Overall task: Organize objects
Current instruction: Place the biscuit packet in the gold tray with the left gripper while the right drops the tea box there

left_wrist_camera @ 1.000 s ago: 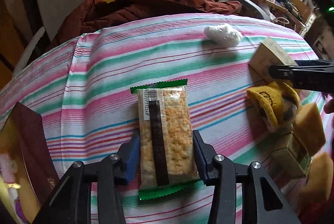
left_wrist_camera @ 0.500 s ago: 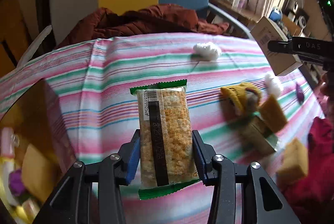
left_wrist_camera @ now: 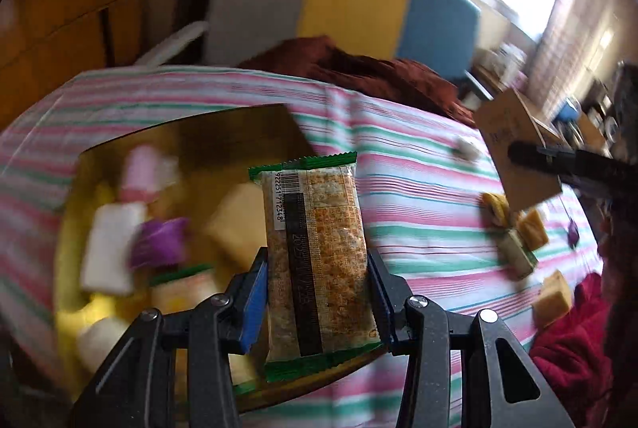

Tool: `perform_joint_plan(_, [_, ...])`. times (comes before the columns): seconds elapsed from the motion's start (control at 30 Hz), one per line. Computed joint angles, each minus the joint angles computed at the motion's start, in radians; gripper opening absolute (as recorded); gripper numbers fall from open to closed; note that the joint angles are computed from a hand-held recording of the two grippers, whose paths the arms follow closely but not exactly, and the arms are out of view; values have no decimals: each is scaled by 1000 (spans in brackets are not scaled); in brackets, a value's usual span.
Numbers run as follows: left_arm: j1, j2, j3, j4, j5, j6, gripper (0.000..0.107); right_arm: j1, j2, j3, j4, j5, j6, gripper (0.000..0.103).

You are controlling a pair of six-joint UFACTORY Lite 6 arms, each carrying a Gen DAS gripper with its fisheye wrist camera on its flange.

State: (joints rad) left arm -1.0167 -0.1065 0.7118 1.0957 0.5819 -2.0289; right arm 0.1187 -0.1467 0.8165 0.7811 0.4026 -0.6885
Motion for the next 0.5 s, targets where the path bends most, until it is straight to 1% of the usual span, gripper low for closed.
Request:
perform_joint_plan(0.13, [25, -249, -211, -52, 69, 0, 46, 220, 60, 21, 22, -52, 101, 51])
perform_joint_plan(0.23, [77, -417, -331, -115, 97, 56, 46, 376, 164, 88, 1, -99, 197, 51])
perform_joint_plan(0.3, [123, -518, -394, -149, 109, 111, 46, 462, 254, 165, -36, -111, 278, 51])
perform_joint_plan(0.4, [202, -607, -441, -180, 97, 200, 46, 550, 392, 300, -106, -102, 405, 51])
perform_joint_plan(0.5, [313, -609, -450, -177, 27, 290, 47, 606, 530, 464, -263, -80, 614, 52])
